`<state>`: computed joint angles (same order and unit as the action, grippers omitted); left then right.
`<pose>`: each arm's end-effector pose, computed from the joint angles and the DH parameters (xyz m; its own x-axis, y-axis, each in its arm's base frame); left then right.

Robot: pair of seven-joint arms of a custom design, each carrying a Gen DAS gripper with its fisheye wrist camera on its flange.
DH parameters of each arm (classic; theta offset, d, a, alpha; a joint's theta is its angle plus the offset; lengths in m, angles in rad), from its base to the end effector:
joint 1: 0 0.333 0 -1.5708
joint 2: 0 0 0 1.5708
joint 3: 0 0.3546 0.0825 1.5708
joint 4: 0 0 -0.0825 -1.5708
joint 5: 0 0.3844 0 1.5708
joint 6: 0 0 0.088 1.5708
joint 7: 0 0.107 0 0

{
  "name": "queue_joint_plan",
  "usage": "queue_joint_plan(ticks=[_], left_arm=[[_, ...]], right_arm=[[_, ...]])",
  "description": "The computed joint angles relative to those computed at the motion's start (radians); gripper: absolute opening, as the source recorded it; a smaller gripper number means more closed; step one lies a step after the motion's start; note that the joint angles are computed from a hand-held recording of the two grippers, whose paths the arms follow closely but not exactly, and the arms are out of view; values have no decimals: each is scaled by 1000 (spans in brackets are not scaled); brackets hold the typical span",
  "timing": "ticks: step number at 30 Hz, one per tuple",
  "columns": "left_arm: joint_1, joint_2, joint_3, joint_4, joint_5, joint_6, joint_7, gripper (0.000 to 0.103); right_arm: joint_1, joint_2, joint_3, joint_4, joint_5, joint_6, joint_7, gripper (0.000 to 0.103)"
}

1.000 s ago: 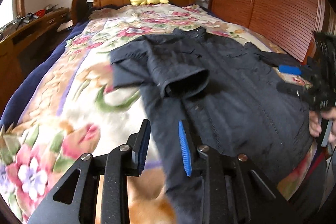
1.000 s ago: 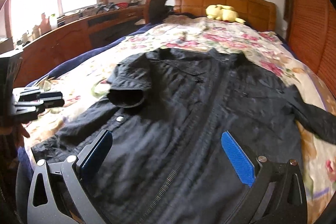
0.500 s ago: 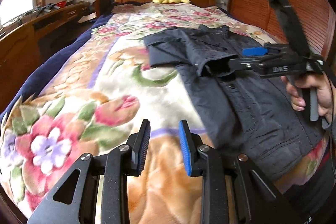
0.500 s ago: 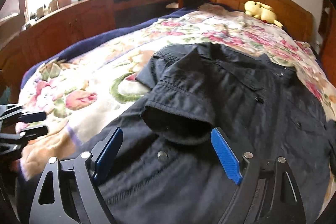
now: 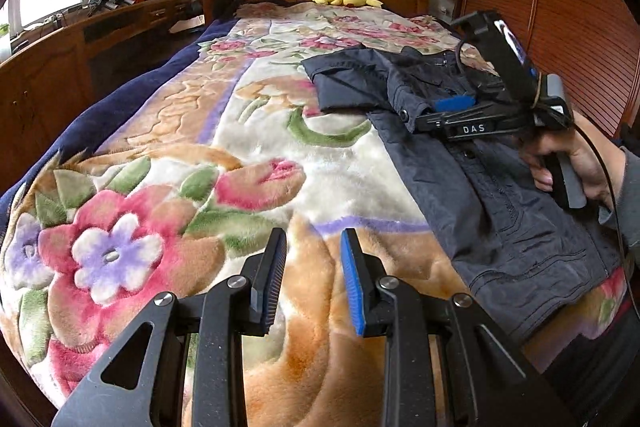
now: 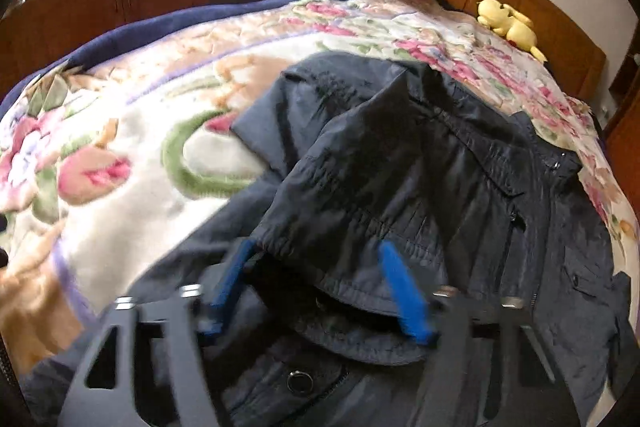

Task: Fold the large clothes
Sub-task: 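Grasp the jacket's side edge beside the folded sleeve with the right gripper, then fold the held jacket side toward the zipper and open the right gripper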

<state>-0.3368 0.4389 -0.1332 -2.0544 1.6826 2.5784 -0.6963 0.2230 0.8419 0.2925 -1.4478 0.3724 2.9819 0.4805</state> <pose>0.5332 -0.2866 0.2548 0.3105 -0.9489 0.0574 -0.6198 -0.2479 -0.7446 0.7348 0.3086 0.2992 0.8126 -0.5333 0.2350 -0.2725 -0.7042 -0.6556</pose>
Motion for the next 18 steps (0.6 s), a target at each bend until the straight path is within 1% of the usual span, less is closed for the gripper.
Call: queue_joint_plan(ticks=[1, 2, 6, 9, 10, 13, 16, 17, 18], left_arm=[[-3, 0, -1, 2, -3, -5, 6, 29], [-4, -1, -1, 2, -5, -8, 10, 29], [-14, 0, -3, 17, -8, -10, 19, 29], [-24, 8, -5, 42, -15, -15, 47, 29], [-27, 12, -5, 52, -21, -17, 58, 29], [-41, 30, -3, 89, -30, -13, 89, 29], [-55, 51, 2, 132, -47, -5, 127, 29], [-61, 60, 5, 148, -46, 2, 134, 29], [-66, 67, 8, 163, -52, 4, 145, 29]], right_arm=[[-4, -1, 2, -6, -1, 15, -9, 12], [-19, -3, 18, -17, 2, 36, -24, 11], [-172, -24, 185, -70, 75, 58, -118, 9], [-328, -32, 344, -118, 157, 80, -220, 8], [-397, -36, 409, -144, 189, 79, -262, 8], [-559, -42, 553, -218, 279, 85, -373, 8], [-698, -46, 659, -289, 367, 72, -455, 8], [-730, -50, 672, -303, 390, 56, -468, 8], [-763, -50, 691, -321, 414, 57, -494, 8]])
